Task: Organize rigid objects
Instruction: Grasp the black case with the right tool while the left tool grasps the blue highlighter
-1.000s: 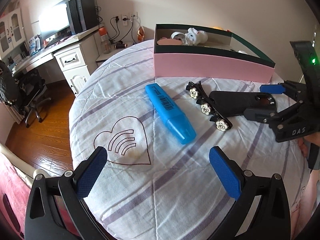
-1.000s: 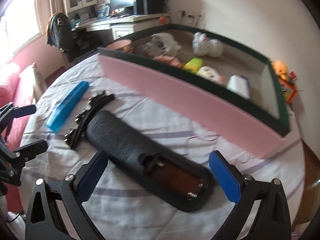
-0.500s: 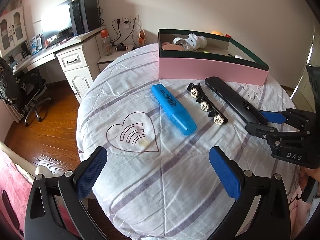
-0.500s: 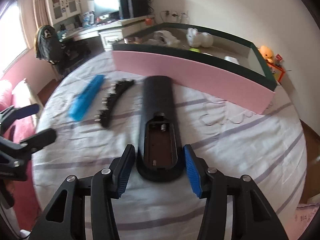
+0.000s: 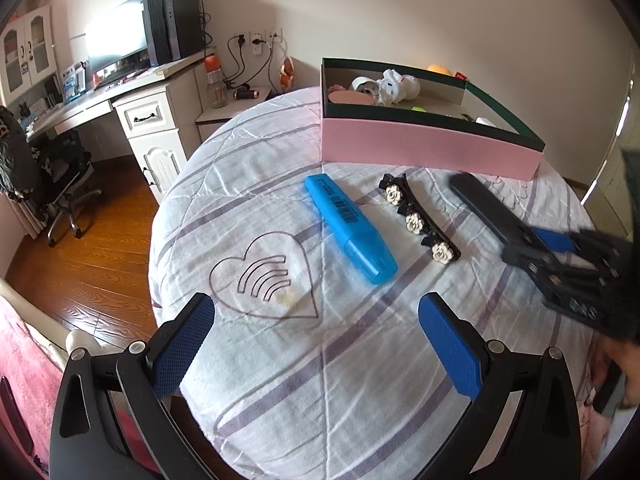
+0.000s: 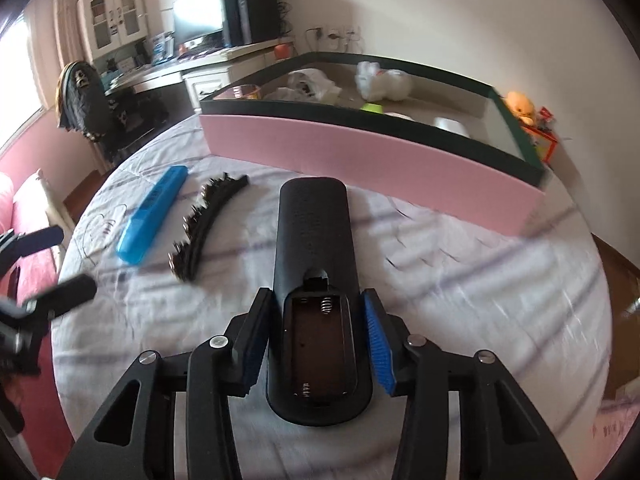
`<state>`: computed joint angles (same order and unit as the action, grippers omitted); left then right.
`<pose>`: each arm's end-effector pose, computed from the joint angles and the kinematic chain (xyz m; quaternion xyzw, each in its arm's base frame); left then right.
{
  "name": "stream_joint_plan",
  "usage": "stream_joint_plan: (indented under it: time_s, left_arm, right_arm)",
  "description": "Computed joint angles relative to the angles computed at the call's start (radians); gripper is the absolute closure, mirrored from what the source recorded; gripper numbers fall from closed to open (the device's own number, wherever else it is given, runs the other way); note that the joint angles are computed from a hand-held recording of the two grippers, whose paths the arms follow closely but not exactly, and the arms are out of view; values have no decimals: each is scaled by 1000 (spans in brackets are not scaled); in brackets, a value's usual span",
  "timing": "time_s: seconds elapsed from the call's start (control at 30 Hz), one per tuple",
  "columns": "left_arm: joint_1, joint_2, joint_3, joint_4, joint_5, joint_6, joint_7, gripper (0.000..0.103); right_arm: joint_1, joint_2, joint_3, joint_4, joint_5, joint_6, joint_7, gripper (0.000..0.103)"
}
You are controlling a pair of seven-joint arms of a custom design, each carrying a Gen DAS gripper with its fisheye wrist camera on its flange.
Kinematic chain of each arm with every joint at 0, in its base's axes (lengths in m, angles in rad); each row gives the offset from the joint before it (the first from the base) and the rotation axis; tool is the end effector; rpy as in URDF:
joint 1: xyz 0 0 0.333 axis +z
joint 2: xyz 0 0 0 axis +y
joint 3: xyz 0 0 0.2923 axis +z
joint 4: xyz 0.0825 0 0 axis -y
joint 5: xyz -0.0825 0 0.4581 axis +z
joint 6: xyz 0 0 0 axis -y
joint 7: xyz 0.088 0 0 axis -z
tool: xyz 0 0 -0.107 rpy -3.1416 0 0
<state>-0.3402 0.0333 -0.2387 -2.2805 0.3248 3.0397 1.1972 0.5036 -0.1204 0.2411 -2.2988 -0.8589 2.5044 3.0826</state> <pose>0.5053 -0.3592 0.3495 -0.4712 0.8061 -0.3137 0.1726 0.4276 0.4012 0.3619 -0.6180 0.7080 -0.2455 0.2379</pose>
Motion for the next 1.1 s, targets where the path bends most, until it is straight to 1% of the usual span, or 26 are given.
stream_joint_plan:
  time_s: [0.07,0.13,0.17,0.27,0.33,0.37,0.4,0.43,0.47,0.5,0.53,0.57,0.6,0.63,0.7,0.73,0.77,0.8,0.83,0.87,0.93,0.97,1.0,1.03,1.07,1.1]
  left_arm:
    - [-4,21,1,24,5,-7,-2,0]
    - [-18,50,16,55,37,-11,-32,0]
    - [-27,67,24,75,46,-22,-46,0]
    - [-55,120,50,137,53,-39,-73,0]
    - [-98,146,95,173,120,-51,-137,1]
    - [-126,159,127,191,176,-55,-194,4]
    - [-134,171,136,206,196,-60,-213,12]
    - [-127,182,127,218,185,-69,-193,17]
    - [-108,196,104,229,146,-73,-140,24]
    - [-112,204,107,234,145,-69,-130,29]
    - [-136,207,136,235,183,-51,-157,33]
    - [-143,210,144,235,196,-36,-154,43]
    - [-139,215,138,237,185,-27,-129,49]
    - [-128,221,124,241,161,-15,-91,52]
    - [-96,234,85,242,83,13,7,64]
    - [-73,235,57,239,33,19,61,66]
    - [-59,232,41,231,-3,27,100,71]
    - [-41,227,20,221,-40,35,144,74]
    - [-9,222,-16,208,-88,44,203,75]
    - [46,217,-78,193,-156,50,280,76]
    - [154,201,-197,161,-284,55,422,76]
    - [197,189,-246,143,-338,57,483,76]
    - [232,177,-286,127,-386,58,537,76]
    - [260,166,-318,113,-431,55,586,76]
    - [272,156,-332,102,-460,53,621,76]
    - [258,150,-319,96,-469,57,628,76]
  right_arm:
    - [9,-55,16,-50,4,-48,64,57]
    - [14,-99,38,-86,8,-112,124,57]
    - [15,-126,44,-113,13,-127,163,57]
    - [4,-160,53,-152,-7,-103,217,57]
    - [0,-142,58,-134,-9,-122,205,57]
    - [-2,-131,63,-122,-18,-139,208,57]
    - [-3,-122,64,-114,-27,-146,215,57]
    - [-4,-115,65,-108,-41,-153,225,57]
    - [-2,-112,65,-109,-49,-157,236,57]
    - [-1,-106,63,-104,-54,-160,239,57]
    - [1,-104,61,-102,-57,-164,240,57]
    - [3,-103,58,-101,-58,-165,239,56]
    - [6,-105,55,-103,-55,-167,236,56]
    - [6,-103,53,-100,-56,-169,235,55]
    - [7,-96,47,-92,-46,-174,221,48]
    - [8,-90,43,-84,-37,-177,204,46]
    - [9,-80,37,-74,-22,-177,174,43]
    - [11,-75,35,-68,-17,-181,159,42]
    - [11,-75,34,-68,-14,-181,151,42]
    - [11,-83,31,-78,-18,-166,156,43]
    - [7,-102,33,-101,-32,-141,178,51]
    - [5,-111,37,-110,-43,-137,192,58]
    - [3,-118,39,-118,-50,-125,203,58]
    - [3,-122,42,-122,-46,-122,208,58]
    - [6,-124,45,-120,-35,-128,201,58]
    - [8,-122,48,-115,-28,-133,197,58]
